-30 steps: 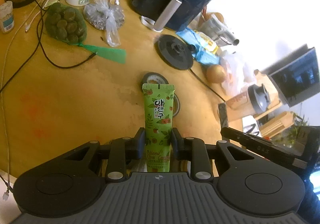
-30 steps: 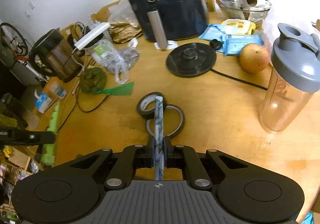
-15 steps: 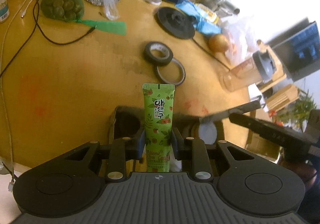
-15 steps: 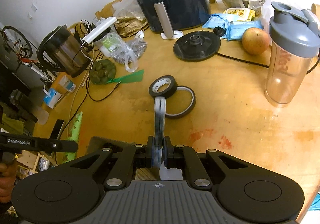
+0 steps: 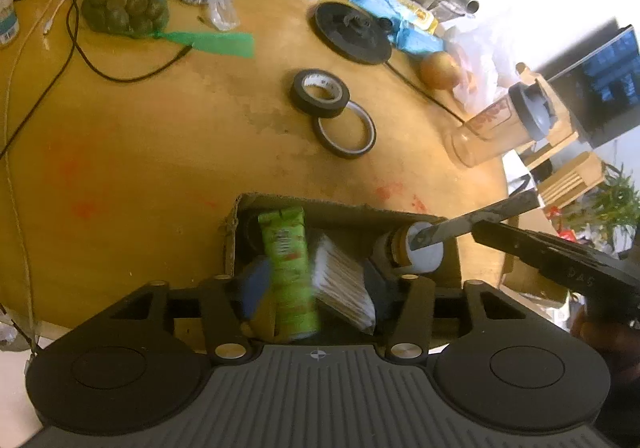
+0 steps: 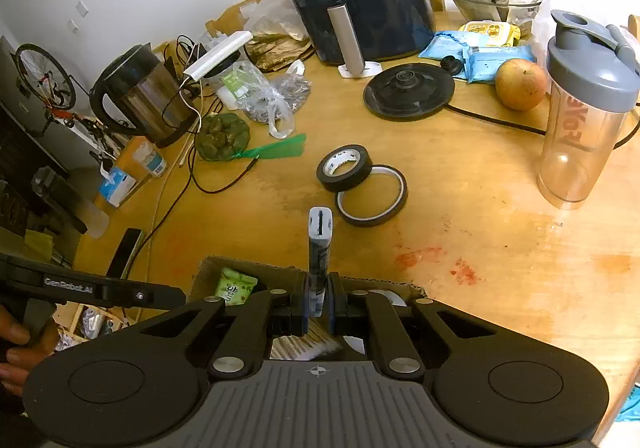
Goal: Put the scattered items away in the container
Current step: 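Open the left tool to drop the green tube into the box, then open the right tool to drop the marbled pen into the box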
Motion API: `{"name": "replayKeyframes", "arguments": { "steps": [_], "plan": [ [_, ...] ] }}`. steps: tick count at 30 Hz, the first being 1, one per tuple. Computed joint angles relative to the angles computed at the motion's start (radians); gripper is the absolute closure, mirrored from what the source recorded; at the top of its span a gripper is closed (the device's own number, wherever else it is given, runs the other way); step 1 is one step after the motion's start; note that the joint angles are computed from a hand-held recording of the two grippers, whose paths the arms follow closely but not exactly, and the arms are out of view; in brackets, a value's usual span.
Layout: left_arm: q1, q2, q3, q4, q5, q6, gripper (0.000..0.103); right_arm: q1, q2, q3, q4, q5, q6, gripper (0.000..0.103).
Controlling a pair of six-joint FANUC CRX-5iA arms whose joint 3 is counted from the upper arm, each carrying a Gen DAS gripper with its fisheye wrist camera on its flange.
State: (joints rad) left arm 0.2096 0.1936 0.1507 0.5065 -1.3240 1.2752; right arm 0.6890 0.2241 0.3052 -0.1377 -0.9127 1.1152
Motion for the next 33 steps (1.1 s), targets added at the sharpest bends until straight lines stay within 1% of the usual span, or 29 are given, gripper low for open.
{"name": "replayKeyframes", "arguments": {
  "steps": [5, 7, 8, 10, 11, 12, 13, 15, 18, 24, 25, 26, 28, 30, 31, 33],
  "plan": [
    [0.007, -0.014, -0.015, 0.009, 0.007, -0.012, 0.051, 0.013, -0.005, -0.017, 0.002, 0.042, 0.006, 0.092],
    [0.01, -0.021, -0.023, 0.011, 0.01, -0.013, 0.051, 0.018, -0.014, -0.037, -0.011, 0.081, 0.05, 0.092],
    [0.011, -0.023, -0.027, 0.012, 0.012, -0.014, 0.051, 0.033, -0.014, -0.05, 0.028, 0.083, 0.038, 0.09],
    [0.016, -0.03, -0.034, 0.014, 0.018, -0.018, 0.051, 0.049, -0.006, -0.046, 0.064, 0.038, 0.032, 0.073],
    [0.018, -0.034, -0.038, 0.016, 0.023, -0.02, 0.051, 0.057, -0.01, -0.058, 0.085, 0.032, 0.023, 0.051],
    [0.021, -0.037, -0.043, 0.017, 0.029, -0.021, 0.051, 0.066, -0.024, -0.084, 0.108, 0.049, 0.007, 0.033],
    [0.023, -0.04, -0.047, 0.017, 0.035, -0.02, 0.051, 0.074, -0.039, -0.112, 0.132, 0.069, -0.013, 0.026],
    [0.024, -0.046, -0.054, 0.017, 0.049, -0.018, 0.051, 0.083, -0.059, -0.146, 0.166, 0.087, -0.047, 0.006],
    [0.023, -0.048, -0.058, 0.017, 0.062, -0.02, 0.051, 0.087, -0.074, -0.167, 0.187, 0.091, -0.078, 0.0],
    [0.015, -0.052, -0.06, 0.016, 0.079, -0.052, 0.049, 0.097, -0.073, -0.169, 0.225, 0.083, -0.114, 0.0],
    [0.013, -0.054, -0.062, 0.016, 0.084, -0.057, 0.047, 0.098, -0.071, -0.166, 0.227, 0.08, -0.11, 0.0],
    [0.011, -0.056, -0.063, 0.016, 0.091, -0.061, 0.04, 0.101, -0.069, -0.163, 0.232, 0.076, -0.108, 0.0],
    [0.008, -0.065, -0.073, 0.018, 0.11, -0.07, 0.032, 0.104, -0.062, -0.157, 0.241, 0.066, -0.107, 0.0],
    [0.004, -0.073, -0.081, 0.018, 0.131, -0.078, 0.03, 0.107, -0.055, -0.149, 0.246, 0.054, -0.102, 0.0],
    [0.002, -0.075, -0.081, 0.015, 0.136, -0.079, 0.028, 0.108, -0.05, -0.143, 0.25, 0.046, -0.102, 0.0],
    [0.001, -0.079, -0.082, 0.01, 0.146, -0.079, 0.027, 0.109, -0.043, -0.137, 0.256, 0.04, -0.105, 0.0]
  ]
}}
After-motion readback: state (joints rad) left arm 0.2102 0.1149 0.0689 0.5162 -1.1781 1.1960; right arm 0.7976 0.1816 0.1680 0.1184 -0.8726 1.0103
